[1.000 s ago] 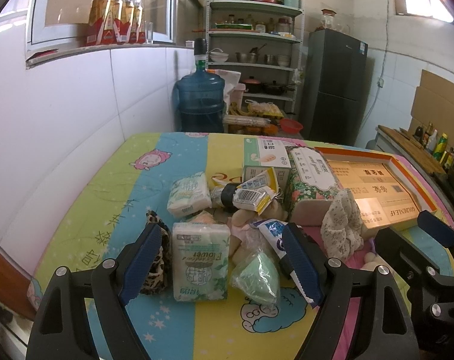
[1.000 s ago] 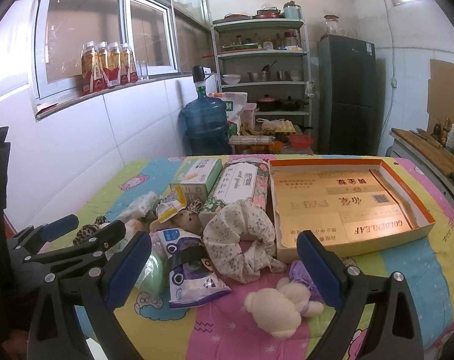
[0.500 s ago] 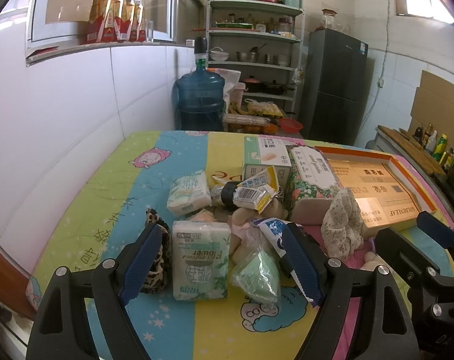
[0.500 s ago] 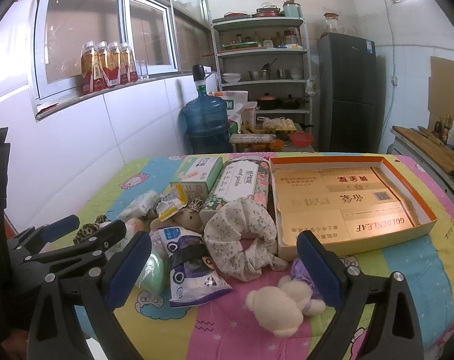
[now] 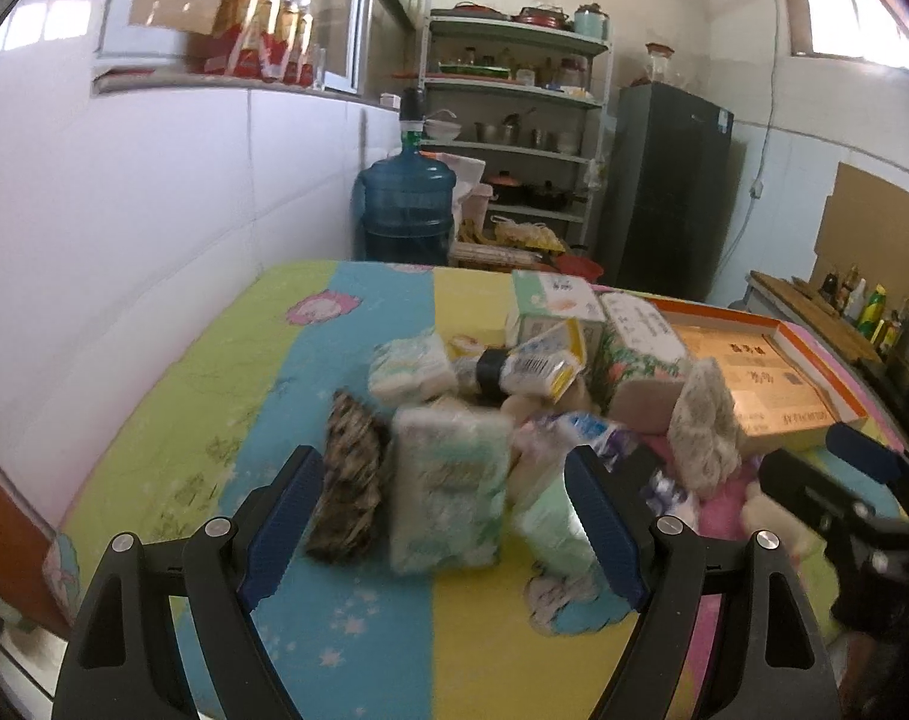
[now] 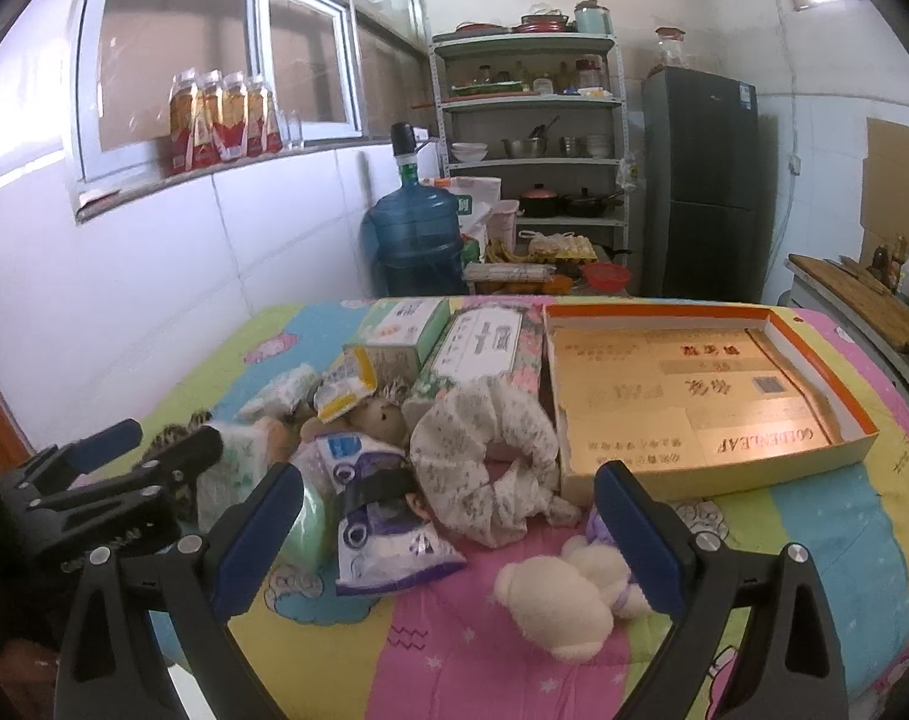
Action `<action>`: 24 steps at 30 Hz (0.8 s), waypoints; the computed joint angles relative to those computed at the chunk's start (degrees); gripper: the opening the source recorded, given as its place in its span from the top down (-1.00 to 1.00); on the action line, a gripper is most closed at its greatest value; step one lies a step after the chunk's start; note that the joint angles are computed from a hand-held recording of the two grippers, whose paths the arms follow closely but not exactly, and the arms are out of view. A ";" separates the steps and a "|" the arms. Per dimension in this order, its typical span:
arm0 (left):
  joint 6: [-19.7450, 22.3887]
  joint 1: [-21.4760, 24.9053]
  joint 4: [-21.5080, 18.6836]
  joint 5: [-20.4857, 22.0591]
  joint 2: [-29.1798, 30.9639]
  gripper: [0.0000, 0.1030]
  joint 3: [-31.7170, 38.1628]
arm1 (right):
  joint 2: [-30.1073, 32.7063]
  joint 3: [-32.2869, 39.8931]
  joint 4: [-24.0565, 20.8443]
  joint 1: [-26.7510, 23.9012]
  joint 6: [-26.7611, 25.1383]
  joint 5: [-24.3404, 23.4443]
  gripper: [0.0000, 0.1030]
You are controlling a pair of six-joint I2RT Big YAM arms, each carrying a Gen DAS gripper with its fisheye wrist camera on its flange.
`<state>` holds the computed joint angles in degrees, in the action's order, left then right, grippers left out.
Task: Organize soft objects
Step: 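Grasp the leopard scrunchie with the left tool while the right tool grasps the white scrunchie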
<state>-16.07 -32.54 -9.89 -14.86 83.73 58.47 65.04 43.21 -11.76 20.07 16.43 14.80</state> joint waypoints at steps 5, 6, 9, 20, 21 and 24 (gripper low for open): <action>-0.60 1.64 3.41 1.98 -1.74 -0.62 -5.23 | 0.95 -0.87 1.38 0.97 -0.54 -1.68 -0.92; -0.70 1.89 3.85 2.04 -1.88 -0.62 -5.84 | 1.16 -0.94 1.65 1.04 -0.47 -2.06 -0.92; -1.25 2.90 6.12 2.76 -1.94 -0.62 -6.92 | 1.62 -0.91 1.83 1.27 -0.24 -2.74 -0.92; -2.33 7.63 4.15 8.12 2.41 0.19 -2.60 | 1.24 -1.36 1.54 0.83 0.34 -2.97 -0.92; -2.18 7.75 4.27 8.63 2.69 0.31 -2.45 | 1.42 -1.27 1.41 0.73 0.43 -3.12 -0.92; -1.14 7.89 4.24 9.98 3.51 0.75 -1.91 | 1.83 -1.17 1.44 0.13 0.71 -4.45 -0.70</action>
<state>-17.20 -24.65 -5.65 -4.88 87.24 56.56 66.87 42.04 -10.32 20.20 17.15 10.35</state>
